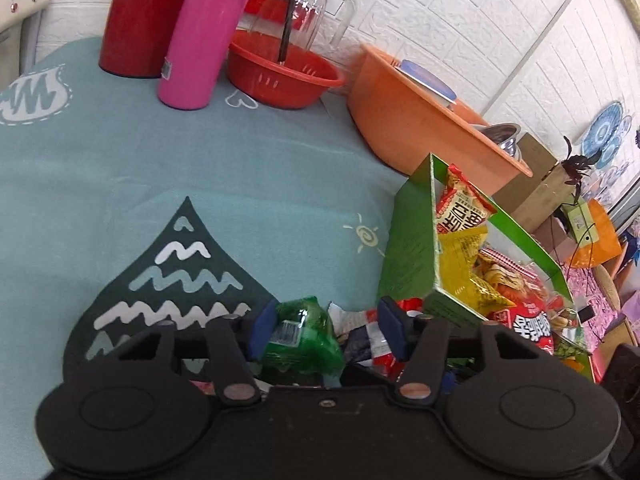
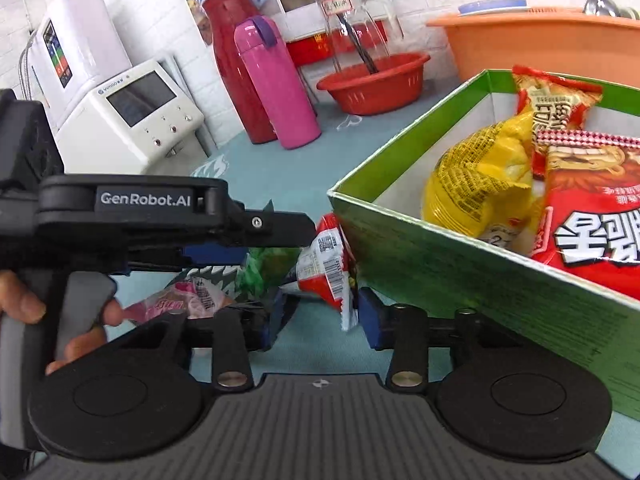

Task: Organize snacks
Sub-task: 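Grasp the red-white snack bag with the left tool while the right tool grasps it too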

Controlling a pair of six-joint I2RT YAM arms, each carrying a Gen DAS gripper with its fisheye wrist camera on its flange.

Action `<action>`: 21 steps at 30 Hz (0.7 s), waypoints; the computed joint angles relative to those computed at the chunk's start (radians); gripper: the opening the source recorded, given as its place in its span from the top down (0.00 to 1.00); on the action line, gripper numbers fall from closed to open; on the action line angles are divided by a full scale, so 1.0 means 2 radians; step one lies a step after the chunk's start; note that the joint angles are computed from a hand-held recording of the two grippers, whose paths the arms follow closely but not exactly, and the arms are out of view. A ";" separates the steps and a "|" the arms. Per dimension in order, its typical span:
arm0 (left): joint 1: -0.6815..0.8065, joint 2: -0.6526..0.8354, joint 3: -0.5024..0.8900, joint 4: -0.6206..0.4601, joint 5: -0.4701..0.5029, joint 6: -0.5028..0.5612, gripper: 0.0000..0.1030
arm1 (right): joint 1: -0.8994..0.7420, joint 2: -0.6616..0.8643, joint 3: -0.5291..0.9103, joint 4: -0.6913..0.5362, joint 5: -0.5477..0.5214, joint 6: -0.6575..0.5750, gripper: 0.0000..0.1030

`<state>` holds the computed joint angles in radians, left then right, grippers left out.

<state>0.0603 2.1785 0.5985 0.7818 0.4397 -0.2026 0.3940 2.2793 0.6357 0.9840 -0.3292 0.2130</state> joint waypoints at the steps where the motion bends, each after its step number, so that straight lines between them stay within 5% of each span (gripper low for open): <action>1: -0.002 -0.001 -0.004 0.004 -0.002 -0.001 0.31 | 0.001 0.000 -0.002 0.002 0.005 -0.009 0.39; 5: -0.016 -0.002 -0.033 0.029 0.001 -0.011 0.37 | -0.008 -0.018 -0.029 0.003 0.010 -0.038 0.55; 13: -0.107 -0.022 -0.087 0.059 -0.006 -0.044 0.42 | -0.068 -0.079 -0.151 0.043 -0.009 -0.094 0.55; 21: -0.258 -0.009 -0.106 0.110 -0.038 -0.098 0.33 | -0.270 -0.070 -0.272 0.123 -0.125 -0.182 0.48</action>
